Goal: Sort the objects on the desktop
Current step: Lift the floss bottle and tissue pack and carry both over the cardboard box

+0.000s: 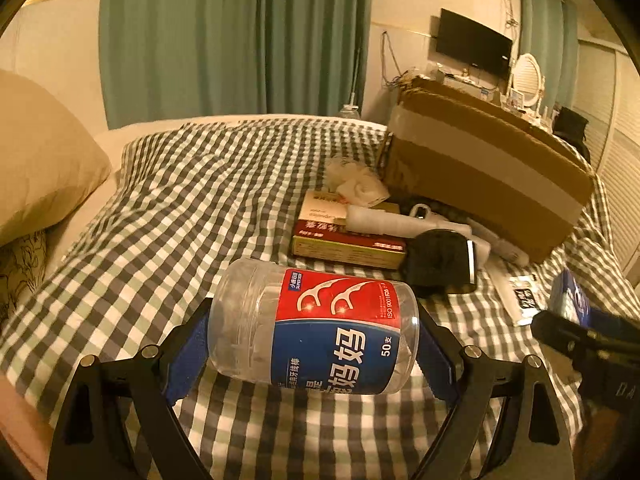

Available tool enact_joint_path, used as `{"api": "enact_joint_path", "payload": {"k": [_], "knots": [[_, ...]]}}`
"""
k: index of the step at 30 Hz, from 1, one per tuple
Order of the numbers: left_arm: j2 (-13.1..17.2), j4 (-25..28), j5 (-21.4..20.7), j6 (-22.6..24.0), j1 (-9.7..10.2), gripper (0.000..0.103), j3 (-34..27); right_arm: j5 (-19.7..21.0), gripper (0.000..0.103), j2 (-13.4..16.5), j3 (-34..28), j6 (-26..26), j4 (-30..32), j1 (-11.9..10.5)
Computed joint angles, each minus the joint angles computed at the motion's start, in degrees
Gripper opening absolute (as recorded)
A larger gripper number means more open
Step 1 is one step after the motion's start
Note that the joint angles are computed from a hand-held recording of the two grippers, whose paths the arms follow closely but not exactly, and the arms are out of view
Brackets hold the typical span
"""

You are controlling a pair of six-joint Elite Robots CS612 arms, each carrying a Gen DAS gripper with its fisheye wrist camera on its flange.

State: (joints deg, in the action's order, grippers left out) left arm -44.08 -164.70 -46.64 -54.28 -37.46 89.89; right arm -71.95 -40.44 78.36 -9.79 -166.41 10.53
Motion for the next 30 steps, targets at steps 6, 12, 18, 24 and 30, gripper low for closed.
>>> {"api": "enact_joint_path", "payload": {"k": [6, 12, 18, 24, 30], "knots": [[-0.6, -1.7, 0.8, 1.6, -1.05, 0.092, -0.4, 0.7, 0.087, -1.0, 1.0, 1.8, -3.9, -0.2], [-0.5, -3.0, 0.4, 4.4, -1.48, 0.092, -2.1, 0.4, 0.087, -1.6, 1.1, 2.7, -7.5, -0.6], [0.6, -4.6, -0.2, 8.9, -1.00, 0.092, -5.6, 1.7, 0.087, -0.8, -1.4, 4.5, -9.2, -1.2], [2.9, -5.8, -0.2, 15.1, 0.17, 0.091, -11.2, 1.8, 0.087, 1.7, -7.0, 6.4, -8.3, -1.7], [5.6, -6.8, -1.3, 19.5, 1.60, 0.091, -17.1, 3.3, 0.087, 4.6, -13.2, 9.2, -5.9, -2.3]]}}
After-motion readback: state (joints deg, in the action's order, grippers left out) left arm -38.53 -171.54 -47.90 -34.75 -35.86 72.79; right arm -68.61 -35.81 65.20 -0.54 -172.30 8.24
